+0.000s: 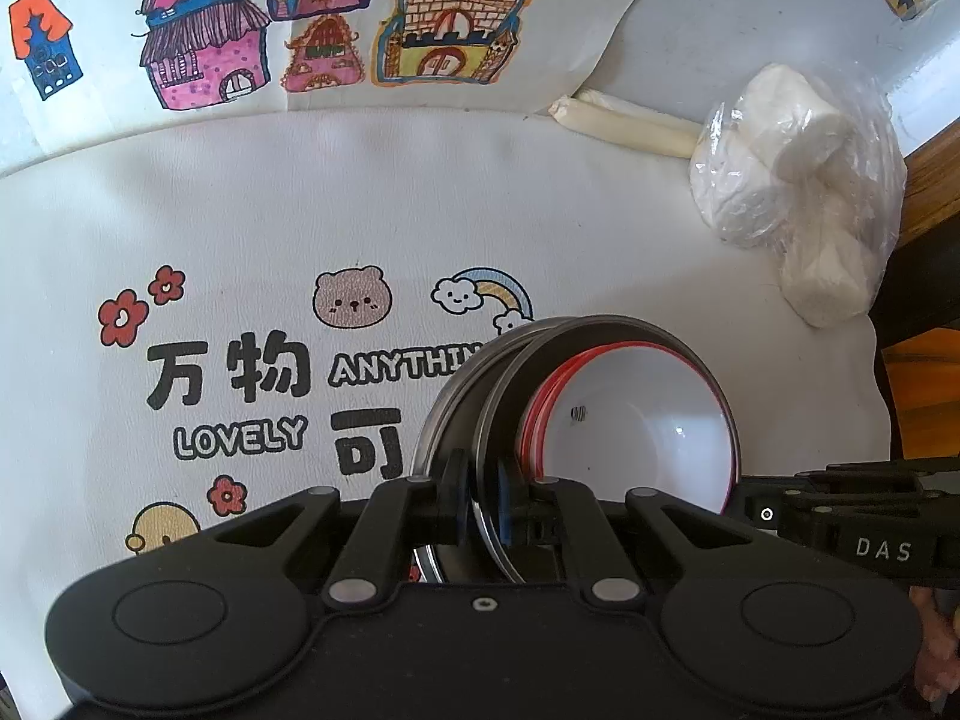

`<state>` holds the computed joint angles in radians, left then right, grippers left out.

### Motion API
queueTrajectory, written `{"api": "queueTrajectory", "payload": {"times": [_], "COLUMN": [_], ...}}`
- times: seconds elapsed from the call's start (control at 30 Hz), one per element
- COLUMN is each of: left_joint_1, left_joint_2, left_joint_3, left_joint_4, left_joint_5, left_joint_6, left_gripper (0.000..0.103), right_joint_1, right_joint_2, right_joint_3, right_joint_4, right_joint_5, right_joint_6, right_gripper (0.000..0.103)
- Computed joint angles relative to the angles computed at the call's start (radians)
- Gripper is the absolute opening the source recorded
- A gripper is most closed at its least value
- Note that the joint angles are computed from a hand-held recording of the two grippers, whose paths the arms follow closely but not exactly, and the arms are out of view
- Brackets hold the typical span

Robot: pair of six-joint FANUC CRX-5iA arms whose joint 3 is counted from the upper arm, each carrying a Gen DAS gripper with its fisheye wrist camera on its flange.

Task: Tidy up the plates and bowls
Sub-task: 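Lower the bowl stack with both tools onto the steel plate stack, then open both tools and lift them away from the stacked dishes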

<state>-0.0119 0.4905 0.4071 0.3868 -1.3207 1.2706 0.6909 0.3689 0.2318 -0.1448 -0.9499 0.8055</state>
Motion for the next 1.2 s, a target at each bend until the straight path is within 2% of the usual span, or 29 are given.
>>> {"api": "queueTrajectory", "payload": {"times": [0.33,0.5,0.77,0.83,1.07,1.2], "left_joint_1": [-0.003,-0.006,-0.011,-0.013,-0.014,-0.013], "left_joint_2": [-0.013,-0.018,-0.037,-0.041,-0.059,-0.069], "left_joint_3": [-0.008,-0.002,-0.015,-0.014,-0.015,-0.023], "left_joint_4": [-0.012,-0.042,-0.075,-0.088,-0.134,-0.137], "left_joint_5": [0.011,0.014,0.027,0.03,0.054,0.066], "left_joint_6": [0.005,0.02,0.022,0.025,0.061,0.052], "left_gripper": [0.012,0.027,0.036,0.04,0.07,0.074], "right_joint_1": [0.019,0.029,0.046,0.052,0.067,0.076], "right_joint_2": [-0.011,-0.023,-0.035,-0.039,-0.059,-0.063], "right_joint_3": [-0.021,-0.042,-0.061,-0.068,-0.1,-0.111], "right_joint_4": [0.045,0.076,0.122,0.137,0.201,0.233], "right_joint_5": [0.015,0.036,0.044,0.045,0.05,0.049], "right_joint_6": [-0.034,-0.062,-0.108,-0.127,-0.209,-0.246], "right_gripper": [0.018,0.022,0.024,0.028,0.044,0.051]}}
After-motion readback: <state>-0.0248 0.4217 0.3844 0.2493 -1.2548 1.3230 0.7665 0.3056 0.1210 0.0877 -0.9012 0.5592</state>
